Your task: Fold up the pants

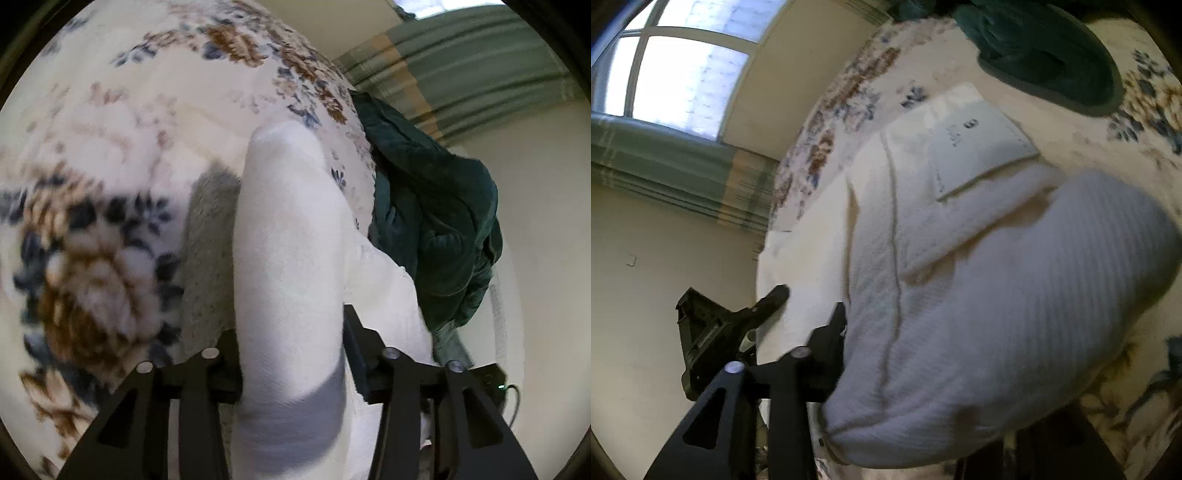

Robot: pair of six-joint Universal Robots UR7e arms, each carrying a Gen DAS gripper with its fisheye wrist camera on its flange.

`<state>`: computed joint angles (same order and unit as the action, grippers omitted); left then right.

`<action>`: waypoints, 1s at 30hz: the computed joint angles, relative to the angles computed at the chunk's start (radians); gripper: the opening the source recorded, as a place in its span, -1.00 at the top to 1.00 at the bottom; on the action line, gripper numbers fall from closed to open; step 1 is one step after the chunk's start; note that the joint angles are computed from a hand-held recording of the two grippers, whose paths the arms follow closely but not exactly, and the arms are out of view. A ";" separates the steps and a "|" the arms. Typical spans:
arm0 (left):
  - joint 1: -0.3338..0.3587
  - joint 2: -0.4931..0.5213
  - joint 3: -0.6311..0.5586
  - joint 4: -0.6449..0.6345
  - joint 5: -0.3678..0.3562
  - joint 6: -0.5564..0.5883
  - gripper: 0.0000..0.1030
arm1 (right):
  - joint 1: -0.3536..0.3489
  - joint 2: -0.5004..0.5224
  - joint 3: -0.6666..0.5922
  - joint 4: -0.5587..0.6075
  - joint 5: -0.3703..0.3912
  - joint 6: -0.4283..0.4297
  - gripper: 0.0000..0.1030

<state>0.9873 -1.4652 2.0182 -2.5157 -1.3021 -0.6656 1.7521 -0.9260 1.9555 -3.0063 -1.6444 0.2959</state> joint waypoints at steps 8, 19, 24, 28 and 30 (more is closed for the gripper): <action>-0.158 -0.090 0.000 0.333 0.283 -0.194 -0.68 | 0.025 -0.095 -0.002 0.198 -0.127 0.020 -0.74; -0.411 -0.098 -0.071 0.904 0.507 -0.596 -0.91 | 0.254 -0.141 -0.068 0.462 -0.630 -0.042 -1.00; -0.499 -0.049 -0.147 1.083 0.539 -0.691 -0.91 | 0.339 -0.186 -0.070 0.527 -0.761 -0.047 -1.00; -0.580 -0.016 -0.217 1.213 0.543 -0.764 -0.91 | 0.384 -0.250 -0.072 0.604 -0.781 -0.013 -1.00; -0.617 -0.001 -0.253 1.278 0.541 -0.807 -0.91 | 0.414 -0.289 -0.076 0.658 -0.787 0.015 -1.00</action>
